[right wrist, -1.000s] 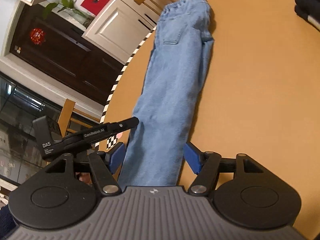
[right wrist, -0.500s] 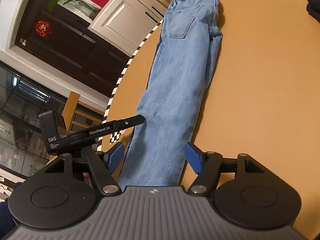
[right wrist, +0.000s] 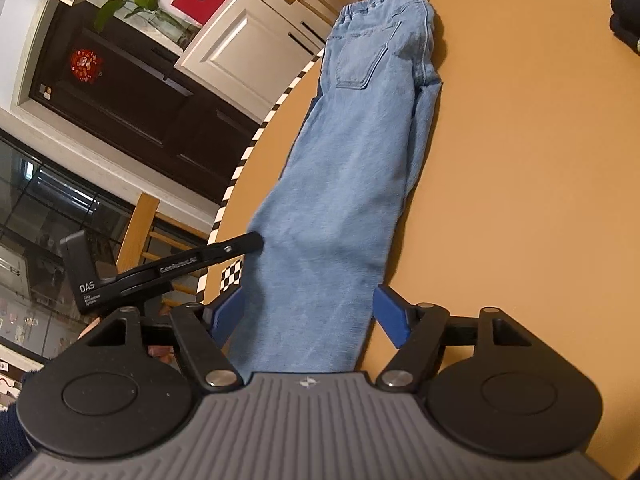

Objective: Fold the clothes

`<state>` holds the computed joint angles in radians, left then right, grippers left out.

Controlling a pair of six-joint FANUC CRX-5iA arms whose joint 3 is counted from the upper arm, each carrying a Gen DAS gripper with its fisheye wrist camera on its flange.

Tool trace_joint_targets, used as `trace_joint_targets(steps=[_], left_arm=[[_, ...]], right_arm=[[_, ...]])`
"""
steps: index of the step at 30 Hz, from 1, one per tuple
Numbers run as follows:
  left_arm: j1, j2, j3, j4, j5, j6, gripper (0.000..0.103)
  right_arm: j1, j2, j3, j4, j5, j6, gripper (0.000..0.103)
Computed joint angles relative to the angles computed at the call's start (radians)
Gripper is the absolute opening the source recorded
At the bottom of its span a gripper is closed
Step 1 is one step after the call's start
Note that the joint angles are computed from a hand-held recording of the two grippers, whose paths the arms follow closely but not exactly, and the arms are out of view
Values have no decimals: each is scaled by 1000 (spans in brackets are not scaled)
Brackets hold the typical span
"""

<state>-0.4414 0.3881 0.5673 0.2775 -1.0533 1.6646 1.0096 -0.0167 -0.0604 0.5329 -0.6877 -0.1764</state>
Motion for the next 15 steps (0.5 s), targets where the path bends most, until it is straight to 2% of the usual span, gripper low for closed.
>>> trace_joint_targets(steps=[4,5,7,8,9,10,11,12,13,15], left_arm=[[4,7,-4,-19,-26,60,3],[5,13,2,-6,-33,57,3],[4,29,38,-8,-68,59,5],[3,35,61,-16,-90,59,12],[0,23,58,-24,-82,46,20],[-3,8,53,-31,-71,30,23],[-6,-6,48,-39,-60,15,31],[-11,-30,22,-27,-28,-4,39],[-15,-54,-5,-13,5,-24,43],[-36,-49,-18,46,10,-61,47]], right_arm=[[-3,-5,-35,87,0,-110,73],[3,4,-36,152,-46,-146,73],[20,43,-7,284,-209,-155,69],[23,72,21,321,-286,-97,65],[20,107,57,340,-355,12,56],[14,141,91,367,-418,119,45],[2,170,115,387,-455,226,40],[-19,186,126,392,-447,325,31],[-42,196,128,388,-418,405,30],[-79,242,168,364,-406,576,30]])
